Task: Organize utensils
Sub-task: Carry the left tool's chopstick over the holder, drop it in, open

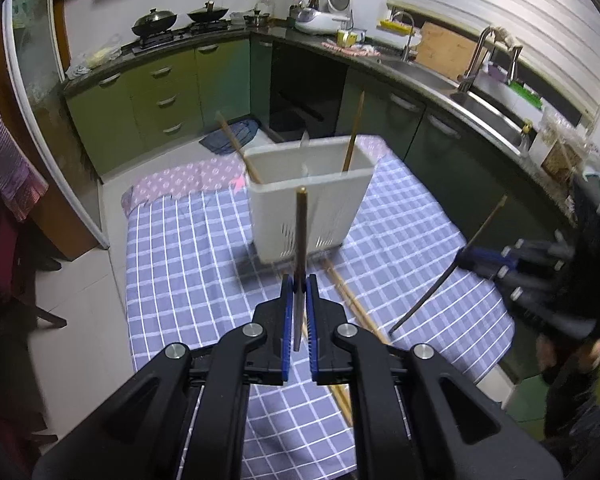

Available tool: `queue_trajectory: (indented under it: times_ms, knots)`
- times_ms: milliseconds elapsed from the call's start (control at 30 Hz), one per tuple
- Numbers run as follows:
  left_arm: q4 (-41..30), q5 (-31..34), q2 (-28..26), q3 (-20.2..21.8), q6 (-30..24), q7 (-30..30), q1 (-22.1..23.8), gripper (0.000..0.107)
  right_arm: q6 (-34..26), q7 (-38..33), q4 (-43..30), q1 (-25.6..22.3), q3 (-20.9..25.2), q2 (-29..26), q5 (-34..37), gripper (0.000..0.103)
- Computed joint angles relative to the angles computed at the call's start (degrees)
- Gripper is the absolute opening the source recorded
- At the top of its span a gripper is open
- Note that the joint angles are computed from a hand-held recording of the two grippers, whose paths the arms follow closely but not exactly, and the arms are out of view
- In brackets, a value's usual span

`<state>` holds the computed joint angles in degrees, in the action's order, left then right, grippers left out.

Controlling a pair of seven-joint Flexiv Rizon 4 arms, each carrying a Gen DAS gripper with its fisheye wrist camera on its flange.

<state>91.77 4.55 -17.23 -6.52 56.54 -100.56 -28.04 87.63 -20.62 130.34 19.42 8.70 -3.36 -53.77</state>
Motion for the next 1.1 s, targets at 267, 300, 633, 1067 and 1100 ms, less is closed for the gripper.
queue_trajectory:
  times_ms: [267,300,633,1067,1100]
  knots:
    - [-11.04,2.93,-2.2,0.85,-0.26,-1.24,-0.97,0.007,0.67,0.12,0.04,-0.02,-0.48,-0.37,-0.16,0.007]
    - [-12.47,3.1,-2.78,0.98,-0.1,-1.44,-1.07,0.007,0.82,0.21,0.08,-0.06,-0.57,-0.39,-0.28,0.007]
    - [-26.99,7.35,-12.1,4.52,-2.15,-4.61,-4.05,0.007,1.56,-0.1,0.62,-0.8,-0.74,0.28,-0.06,0.007]
    - [-27.51,4.78,-16.15,5.55,-4.66,-3.97,-3.68,0.034,-1.04,-0.11,-4.87,-3.76,1.23,4.3,-2.73,0.007]
    - [-26.53,4.91,-15.31,5.58,-3.76,-4.15,-3.71,0.038,-0.83,1.21,-6.29,-4.21,1.08,4.22,-4.49,0.007]
